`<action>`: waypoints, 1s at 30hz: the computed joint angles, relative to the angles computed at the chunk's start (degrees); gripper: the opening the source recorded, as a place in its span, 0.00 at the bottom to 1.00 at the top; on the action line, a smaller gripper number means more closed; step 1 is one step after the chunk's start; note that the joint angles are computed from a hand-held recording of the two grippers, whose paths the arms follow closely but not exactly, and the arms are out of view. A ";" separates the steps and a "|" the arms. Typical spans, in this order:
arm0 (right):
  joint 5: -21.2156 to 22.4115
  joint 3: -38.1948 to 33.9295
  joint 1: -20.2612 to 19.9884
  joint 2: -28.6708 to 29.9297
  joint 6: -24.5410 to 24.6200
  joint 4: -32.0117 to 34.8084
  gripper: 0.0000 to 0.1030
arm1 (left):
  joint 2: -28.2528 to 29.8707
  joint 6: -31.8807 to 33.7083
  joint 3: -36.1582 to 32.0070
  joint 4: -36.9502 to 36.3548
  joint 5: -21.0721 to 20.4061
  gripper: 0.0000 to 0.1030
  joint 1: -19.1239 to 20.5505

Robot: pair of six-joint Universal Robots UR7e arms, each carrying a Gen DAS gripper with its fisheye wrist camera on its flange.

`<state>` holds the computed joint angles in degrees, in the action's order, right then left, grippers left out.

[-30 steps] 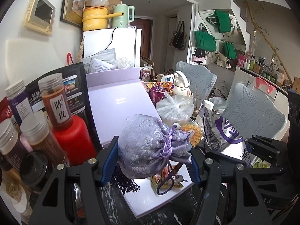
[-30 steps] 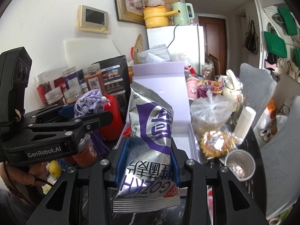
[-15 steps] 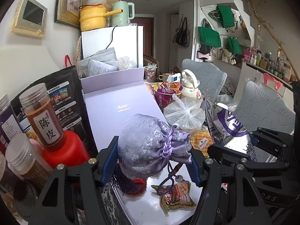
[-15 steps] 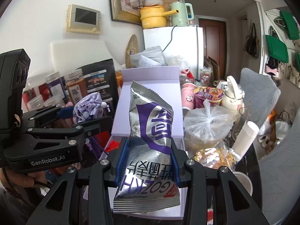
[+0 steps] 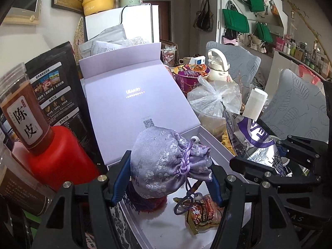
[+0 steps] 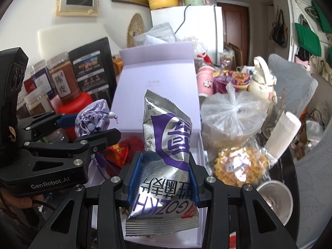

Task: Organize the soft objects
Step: 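Lower the sachet with the left tool while the right tool lowers the snack bag into the box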

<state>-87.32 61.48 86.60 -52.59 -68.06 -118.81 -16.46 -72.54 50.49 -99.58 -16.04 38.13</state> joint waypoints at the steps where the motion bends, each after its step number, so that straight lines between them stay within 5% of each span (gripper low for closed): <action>1: -0.57 0.03 -0.05 0.17 0.06 0.06 0.38 | 0.00 -0.34 0.09 0.40 -0.49 0.62 0.16; 14: -6.28 3.56 -0.65 0.35 -0.91 -3.56 0.38 | 0.65 -4.58 0.40 5.04 -4.90 0.62 1.24; 30: -11.78 6.20 -0.52 1.60 -2.41 -9.16 0.38 | 3.22 -14.56 -5.03 19.74 -7.97 0.62 2.67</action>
